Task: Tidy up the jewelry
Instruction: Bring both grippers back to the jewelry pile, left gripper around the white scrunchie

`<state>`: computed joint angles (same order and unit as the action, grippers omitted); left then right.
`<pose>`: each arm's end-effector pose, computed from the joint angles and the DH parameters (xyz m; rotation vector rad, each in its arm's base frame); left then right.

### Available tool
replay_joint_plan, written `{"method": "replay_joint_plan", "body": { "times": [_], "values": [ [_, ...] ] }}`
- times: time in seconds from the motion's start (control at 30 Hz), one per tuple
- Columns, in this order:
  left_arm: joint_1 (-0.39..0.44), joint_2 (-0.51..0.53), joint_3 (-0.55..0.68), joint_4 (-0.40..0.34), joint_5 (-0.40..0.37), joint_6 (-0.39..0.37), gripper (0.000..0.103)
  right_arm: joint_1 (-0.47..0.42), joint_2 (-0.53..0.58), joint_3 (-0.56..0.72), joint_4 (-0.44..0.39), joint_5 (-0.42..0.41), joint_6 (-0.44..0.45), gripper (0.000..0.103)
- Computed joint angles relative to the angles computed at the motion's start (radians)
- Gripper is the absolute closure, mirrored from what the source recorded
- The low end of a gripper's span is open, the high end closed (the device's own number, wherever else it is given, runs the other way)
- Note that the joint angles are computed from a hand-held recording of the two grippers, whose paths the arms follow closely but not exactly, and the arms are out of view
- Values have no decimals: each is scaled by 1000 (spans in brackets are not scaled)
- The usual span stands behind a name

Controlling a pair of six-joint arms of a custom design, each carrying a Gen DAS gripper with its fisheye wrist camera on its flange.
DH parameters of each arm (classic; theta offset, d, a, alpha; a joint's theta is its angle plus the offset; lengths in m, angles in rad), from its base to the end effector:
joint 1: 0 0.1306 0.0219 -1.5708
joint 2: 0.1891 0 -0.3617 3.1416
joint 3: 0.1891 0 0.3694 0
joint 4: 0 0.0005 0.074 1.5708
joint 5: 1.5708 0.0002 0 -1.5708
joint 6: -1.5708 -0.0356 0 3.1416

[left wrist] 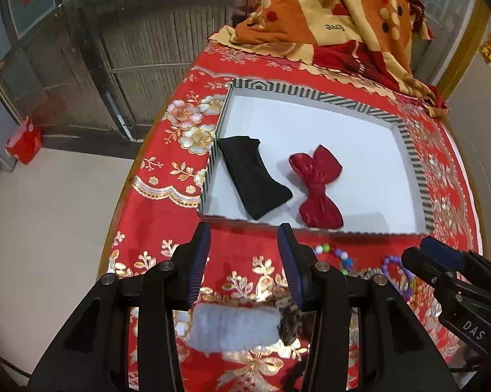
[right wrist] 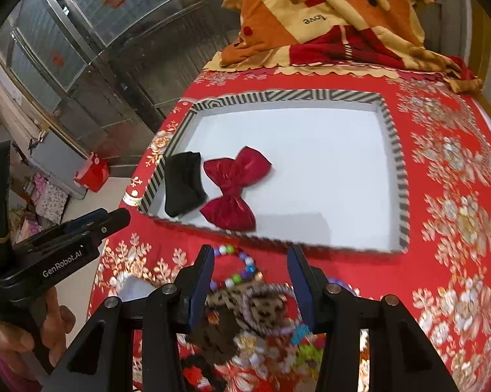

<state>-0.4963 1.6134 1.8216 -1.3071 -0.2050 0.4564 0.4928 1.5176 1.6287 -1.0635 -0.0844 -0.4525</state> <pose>0.4567 -0.2396 0.4619 -0.0125 2.6311 -0.0496 0.4405 0.2394 0.4406 -0.0870 2.5868 0.4736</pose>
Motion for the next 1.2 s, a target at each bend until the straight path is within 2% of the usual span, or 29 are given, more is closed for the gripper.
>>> {"method": "replay_joint_plan", "body": {
  "times": [0.27,0.53,1.0,1.1,1.2],
  "values": [
    [-34,-58,-60,15,-16,16,61,33,-84,-86,17,59,-3,59],
    [-62,-98,-98,24,-32,23,61,53,-138,-134,21,100,-46,59],
    [-97,-131,-135,23,-35,32,61,66,-189,-178,19,105,-67,58],
    [-98,-137,-140,24,-28,35,61,68,-192,-183,15,103,-69,56],
    [-101,-137,-143,22,-25,33,61,71,-198,-188,14,108,-72,50]
  ]
}}
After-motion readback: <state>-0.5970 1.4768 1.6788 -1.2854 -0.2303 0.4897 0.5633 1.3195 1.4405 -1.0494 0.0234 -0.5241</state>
